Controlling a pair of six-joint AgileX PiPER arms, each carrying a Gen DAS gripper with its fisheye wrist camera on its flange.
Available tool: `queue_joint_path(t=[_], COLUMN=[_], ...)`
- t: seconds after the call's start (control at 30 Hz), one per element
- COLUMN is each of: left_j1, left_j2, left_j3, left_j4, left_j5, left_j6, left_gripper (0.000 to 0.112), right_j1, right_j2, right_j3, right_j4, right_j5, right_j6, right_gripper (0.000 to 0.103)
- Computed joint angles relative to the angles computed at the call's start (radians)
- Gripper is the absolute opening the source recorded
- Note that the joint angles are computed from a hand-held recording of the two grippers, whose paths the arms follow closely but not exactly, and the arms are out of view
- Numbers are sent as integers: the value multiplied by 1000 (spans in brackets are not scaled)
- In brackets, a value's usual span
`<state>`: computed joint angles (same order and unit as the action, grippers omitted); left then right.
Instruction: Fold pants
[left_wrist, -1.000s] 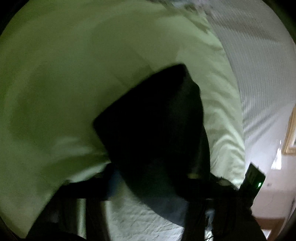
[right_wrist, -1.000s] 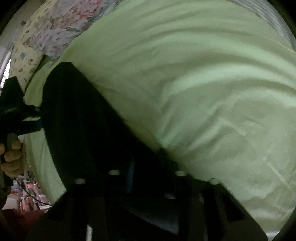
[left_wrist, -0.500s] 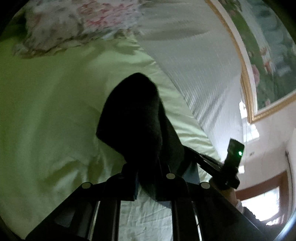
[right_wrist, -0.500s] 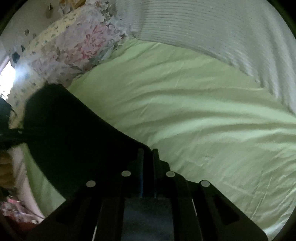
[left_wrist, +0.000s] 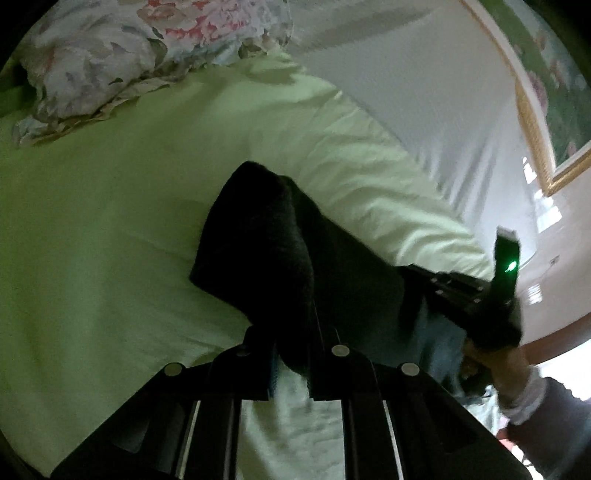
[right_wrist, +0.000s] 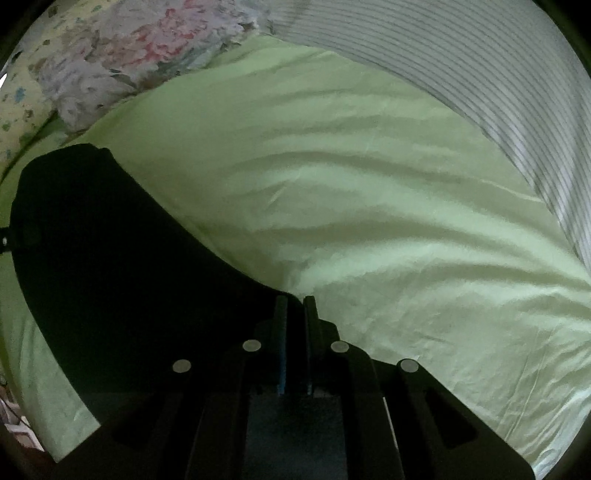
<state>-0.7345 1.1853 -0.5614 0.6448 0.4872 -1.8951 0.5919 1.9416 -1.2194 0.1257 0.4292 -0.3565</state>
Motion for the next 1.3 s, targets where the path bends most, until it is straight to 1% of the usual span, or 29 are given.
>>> queue_joint_path(t=[0.03, 0.07, 0.1, 0.13, 0.2, 0.23, 0.27, 0.3, 0.33, 0.37, 0.4, 0.47, 0.53, 0.6, 0.67, 0.7, 0.73, 0.8, 0.87, 0.97, 1.0, 1.07, 1.17, 1.23, 1.27, 1.3], left_j1=[1, 19, 24, 33, 22, 19, 14, 0, -22, -56, -81, -105, -106, -86, -64, -52, -48, -34, -25, -25, -32, -40, -51, -65, -71, -74], left_j2=[13, 30, 30, 34, 10, -3, -15, -27, -39, -56, -68, -104, -113, -91, -47, -14, 15, 101, 186, 309, 328, 409, 515, 574, 627, 649], left_j3=[-1, -9, -5, -10, -13, -20, -29, -41, -50, -68, -79, -101, -134, -178, -234, -266, -292, -361, -429, -540, -566, -655, -782, -859, -928, -957], left_j4=[-29, -94, -123, -144, -168, -189, -205, -206, -189, -144, -111, -73, -53, -67, -96, -123, -137, -197, -279, -398, -423, -501, -630, -690, -744, -768], left_j5=[8, 8, 6, 1, 28, 47, 73, 110, 145, 213, 254, 304, 325, 307, 276, 246, 227, 162, 109, 66, 70, 76, 88, 109, 133, 148], left_j6=[28, 94, 120, 142, 155, 176, 191, 184, 157, 100, 59, 25, 36, 105, 191, 248, 277, 374, 481, 639, 670, 777, 950, 1032, 1106, 1140], left_gripper=[12, 13, 17, 18, 23, 24, 28, 34, 38, 46, 49, 49, 52, 55, 55, 57, 57, 57, 57, 59, 60, 60, 63, 65, 66, 66], right_j1=[-7, -11, -17, -28, -56, -75, -95, -117, -148, -175, -205, -282, -351, -398, -465, -482, -527, -617, -714, -880, -937, -1068, -1221, -1323, -1369, -1413], right_j2=[7, 4, -3, -12, -36, -58, -83, -110, -146, -174, -206, -282, -358, -410, -472, -493, -521, -574, -617, -668, -684, -705, -710, -705, -693, -683], right_j3=[-8, -6, -2, 2, 11, 26, 46, 69, 101, 127, 156, 232, 309, 362, 425, 446, 476, 530, 577, 635, 654, 687, 711, 721, 724, 726], right_j4=[20, 30, 33, 49, 99, 125, 153, 202, 275, 326, 376, 496, 566, 595, 614, 614, 628, 652, 675, 703, 707, 724, 734, 734, 736, 737], right_j5=[14, 17, 16, 19, 35, 38, 37, 35, 33, 36, 41, 56, 71, 79, 95, 95, 111, 137, 169, 235, 252, 298, 355, 385, 398, 407], right_j6=[-5, -3, 9, 11, -3, -8, -21, -57, -116, -156, -193, -295, -359, -368, -382, -372, -393, -431, -468, -538, -564, -631, -702, -743, -766, -785], right_gripper=[9, 11, 17, 20, 25, 33, 37, 42, 45, 46, 46, 46, 47, 47, 47, 47, 47, 47, 47, 47, 47, 47, 47, 47, 47, 47])
